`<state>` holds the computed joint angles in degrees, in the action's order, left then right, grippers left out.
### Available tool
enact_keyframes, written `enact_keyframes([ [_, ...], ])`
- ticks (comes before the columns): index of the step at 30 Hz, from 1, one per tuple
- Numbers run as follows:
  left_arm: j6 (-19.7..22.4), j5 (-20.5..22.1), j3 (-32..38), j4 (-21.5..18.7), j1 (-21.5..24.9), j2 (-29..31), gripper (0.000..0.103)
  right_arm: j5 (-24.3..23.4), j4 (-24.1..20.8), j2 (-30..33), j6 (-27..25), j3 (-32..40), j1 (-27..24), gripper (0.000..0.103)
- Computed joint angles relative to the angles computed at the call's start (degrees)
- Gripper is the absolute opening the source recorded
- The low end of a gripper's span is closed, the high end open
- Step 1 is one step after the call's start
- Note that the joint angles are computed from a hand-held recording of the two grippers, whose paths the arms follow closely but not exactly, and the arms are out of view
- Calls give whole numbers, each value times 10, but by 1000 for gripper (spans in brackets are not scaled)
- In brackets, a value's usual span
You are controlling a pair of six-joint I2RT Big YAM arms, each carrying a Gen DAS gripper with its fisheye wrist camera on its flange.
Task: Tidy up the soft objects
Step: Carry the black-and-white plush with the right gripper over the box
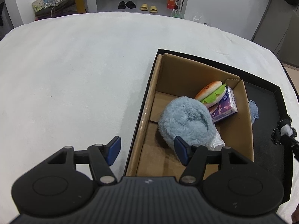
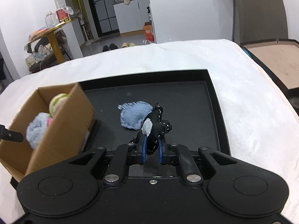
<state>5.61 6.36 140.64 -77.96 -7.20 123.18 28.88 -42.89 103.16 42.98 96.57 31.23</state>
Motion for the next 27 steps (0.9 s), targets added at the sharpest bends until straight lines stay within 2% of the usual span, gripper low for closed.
enact_keyframes([
  [9, 1, 16, -27, 6, 10, -15, 61, 5, 21, 0, -26, 32, 11, 13],
  [16, 8, 30, -82, 41, 16, -51, 61, 7, 40, 15, -63, 74, 27, 13],
  [21, 7, 41, -95, 50, 22, -61, 60, -1, 39, 32, -77, 107, 34, 13],
  [24, 8, 49, -108, 58, 25, -66, 56, -10, 37, 43, -84, 126, 37, 13],
  [27, 2, 64, -101, 43, 29, -61, 42, -20, 40, 54, -97, 143, 42, 13],
])
